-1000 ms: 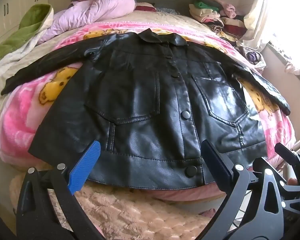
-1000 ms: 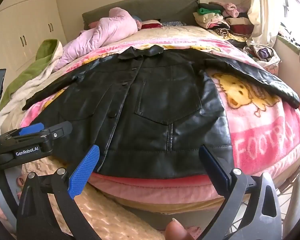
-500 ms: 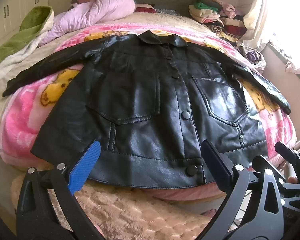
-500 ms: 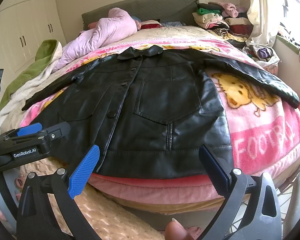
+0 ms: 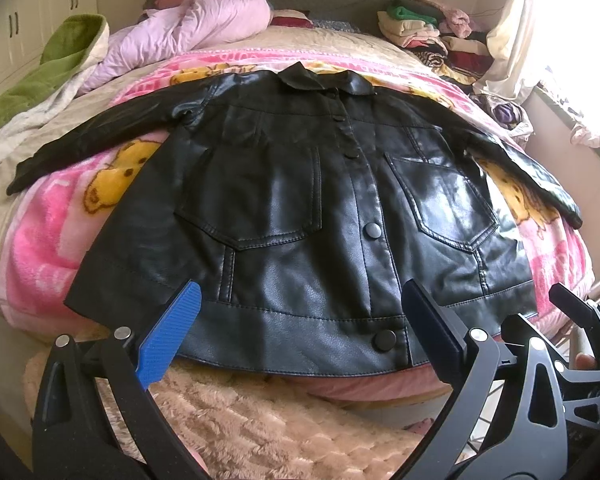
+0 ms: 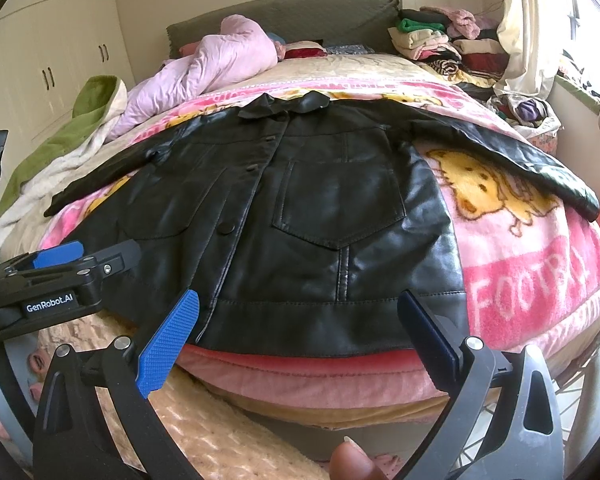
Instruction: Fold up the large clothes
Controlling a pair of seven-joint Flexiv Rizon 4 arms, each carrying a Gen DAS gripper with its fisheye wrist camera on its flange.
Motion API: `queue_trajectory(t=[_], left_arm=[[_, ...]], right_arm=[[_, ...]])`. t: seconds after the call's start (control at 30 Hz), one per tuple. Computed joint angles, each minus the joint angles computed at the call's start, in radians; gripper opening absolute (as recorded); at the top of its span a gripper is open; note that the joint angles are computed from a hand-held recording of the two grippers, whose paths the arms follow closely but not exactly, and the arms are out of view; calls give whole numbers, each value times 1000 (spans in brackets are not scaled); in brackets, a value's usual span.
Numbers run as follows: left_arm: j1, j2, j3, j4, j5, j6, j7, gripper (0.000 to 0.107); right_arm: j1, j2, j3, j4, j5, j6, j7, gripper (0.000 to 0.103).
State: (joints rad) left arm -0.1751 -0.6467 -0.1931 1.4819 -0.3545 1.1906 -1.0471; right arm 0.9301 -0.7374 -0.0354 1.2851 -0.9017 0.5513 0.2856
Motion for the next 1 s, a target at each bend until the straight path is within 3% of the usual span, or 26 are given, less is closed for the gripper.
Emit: queue_trajectory(t=[1.0], left_arm=[[6, 7, -3, 7, 0, 3, 7, 94]], right_arm=[[1, 6, 1, 7, -1, -1, 8, 99]])
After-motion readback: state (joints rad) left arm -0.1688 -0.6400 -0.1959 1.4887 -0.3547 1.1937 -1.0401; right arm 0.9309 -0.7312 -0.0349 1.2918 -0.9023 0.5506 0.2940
